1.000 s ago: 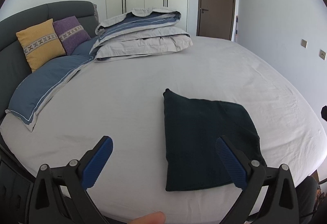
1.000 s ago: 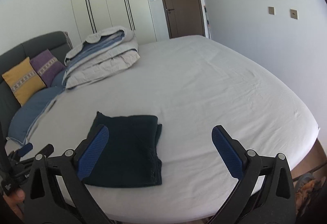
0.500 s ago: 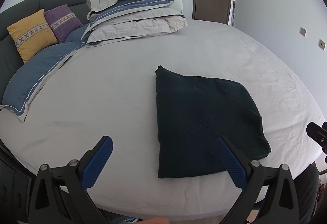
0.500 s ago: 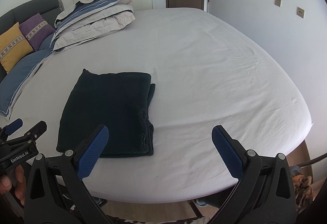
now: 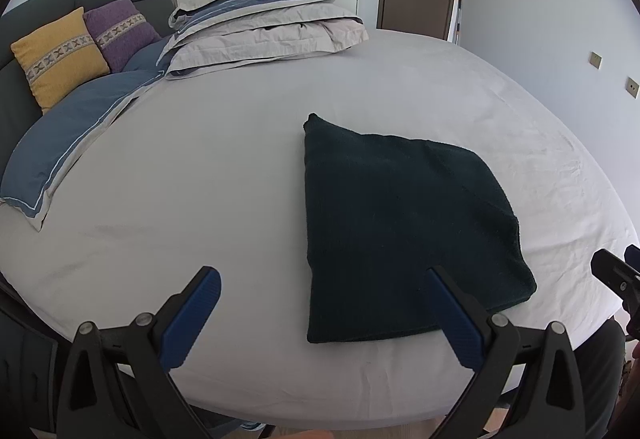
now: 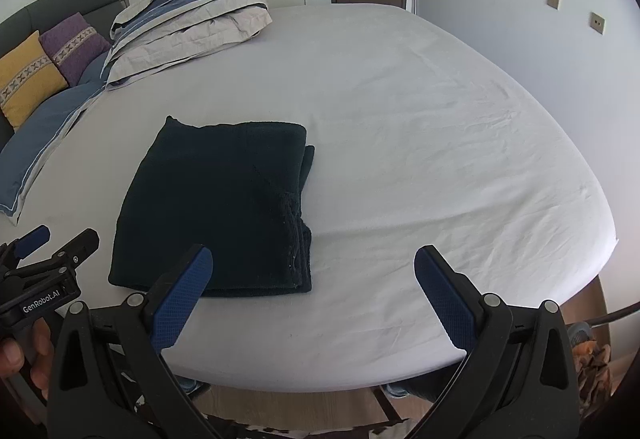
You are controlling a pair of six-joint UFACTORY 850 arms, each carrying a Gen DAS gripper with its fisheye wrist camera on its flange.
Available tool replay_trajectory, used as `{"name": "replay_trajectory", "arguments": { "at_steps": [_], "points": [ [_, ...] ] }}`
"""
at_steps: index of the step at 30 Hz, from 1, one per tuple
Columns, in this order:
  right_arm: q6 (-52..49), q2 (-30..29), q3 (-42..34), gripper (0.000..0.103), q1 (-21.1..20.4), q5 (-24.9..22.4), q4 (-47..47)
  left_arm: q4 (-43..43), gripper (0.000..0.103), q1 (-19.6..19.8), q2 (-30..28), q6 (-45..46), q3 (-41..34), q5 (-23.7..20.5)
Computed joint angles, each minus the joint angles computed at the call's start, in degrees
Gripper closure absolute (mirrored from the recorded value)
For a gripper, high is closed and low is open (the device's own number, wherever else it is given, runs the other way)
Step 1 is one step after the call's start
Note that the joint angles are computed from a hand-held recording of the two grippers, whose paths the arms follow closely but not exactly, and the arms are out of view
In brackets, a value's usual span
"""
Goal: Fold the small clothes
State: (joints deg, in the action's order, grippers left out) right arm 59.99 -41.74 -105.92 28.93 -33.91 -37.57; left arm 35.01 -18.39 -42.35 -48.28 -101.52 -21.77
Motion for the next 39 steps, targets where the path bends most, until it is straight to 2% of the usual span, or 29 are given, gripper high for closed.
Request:
{"name": "replay_trajectory", "arguments": {
  "at_steps": [39],
  "points": [
    [-2.8,-2.6,-3.3,0.000,0.4,-0.9,3.2,-1.8,0.000,-0.1,-0.5,1.3,-0.2,-0.3]
  ]
}}
